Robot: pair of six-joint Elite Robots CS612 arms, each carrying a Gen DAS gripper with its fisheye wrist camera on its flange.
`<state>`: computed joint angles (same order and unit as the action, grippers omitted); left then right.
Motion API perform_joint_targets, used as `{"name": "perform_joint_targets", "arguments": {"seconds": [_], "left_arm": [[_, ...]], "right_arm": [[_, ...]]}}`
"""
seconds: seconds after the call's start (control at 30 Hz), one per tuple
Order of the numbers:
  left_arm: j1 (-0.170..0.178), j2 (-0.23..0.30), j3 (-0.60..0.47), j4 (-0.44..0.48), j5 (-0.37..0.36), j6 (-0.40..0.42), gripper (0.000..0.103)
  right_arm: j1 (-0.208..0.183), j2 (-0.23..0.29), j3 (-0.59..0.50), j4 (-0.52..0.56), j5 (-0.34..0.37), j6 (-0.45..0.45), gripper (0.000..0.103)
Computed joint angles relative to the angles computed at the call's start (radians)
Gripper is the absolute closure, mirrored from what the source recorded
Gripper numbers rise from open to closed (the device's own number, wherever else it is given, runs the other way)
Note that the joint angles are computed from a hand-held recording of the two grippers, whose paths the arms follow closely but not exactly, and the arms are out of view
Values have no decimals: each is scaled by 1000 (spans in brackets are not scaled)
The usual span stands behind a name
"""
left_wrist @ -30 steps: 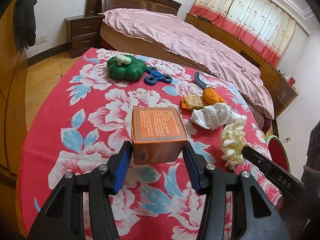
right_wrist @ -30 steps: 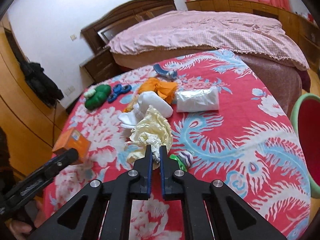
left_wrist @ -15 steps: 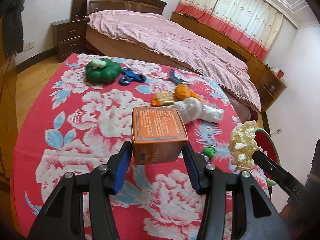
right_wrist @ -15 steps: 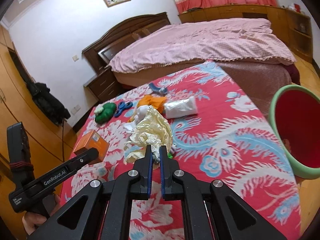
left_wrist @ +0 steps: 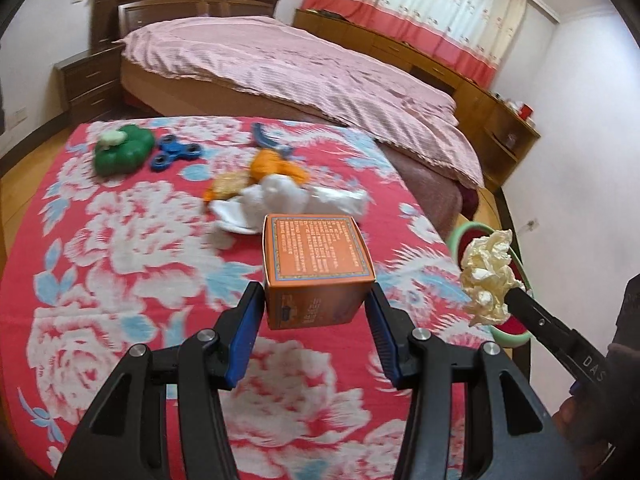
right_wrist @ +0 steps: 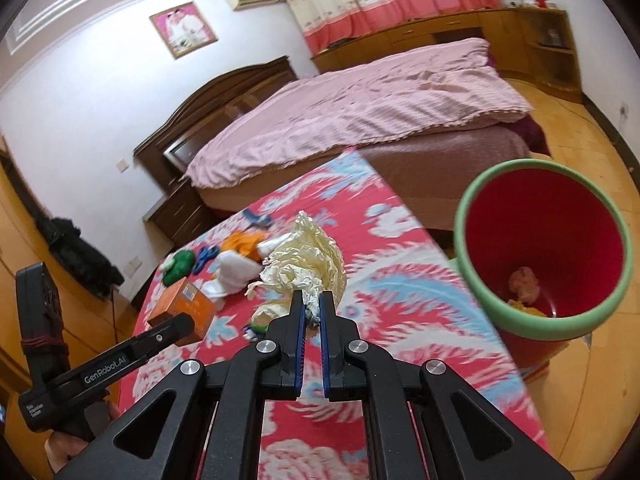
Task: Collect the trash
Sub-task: 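Carry the orange box and cream paper over the red bucket with both tools, then open the right tool to drop the paper while the left tool drops the box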
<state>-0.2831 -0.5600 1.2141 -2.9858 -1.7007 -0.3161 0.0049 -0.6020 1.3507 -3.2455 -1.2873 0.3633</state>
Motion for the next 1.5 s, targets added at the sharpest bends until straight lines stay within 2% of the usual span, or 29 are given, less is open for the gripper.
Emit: {"name": "perform_joint_targets", "arguments": {"seconds": [0.43,0.73,1.03,1.5], "left_arm": [[-60,32,-96,74,-39,130,51],[-95,68,-176,138,-61,205,51],[-123,109,-258,210,-79,266,51],[-148,202,-423,358,-112,309,51]], "right_arm": [[-56,-20,77,-92,-34,121,97],[-87,-35,117,-123,-103,183,97],[-111,-38,136,-121,-164,227,97],[-134,-10,97,-42,-195,243,95]]}}
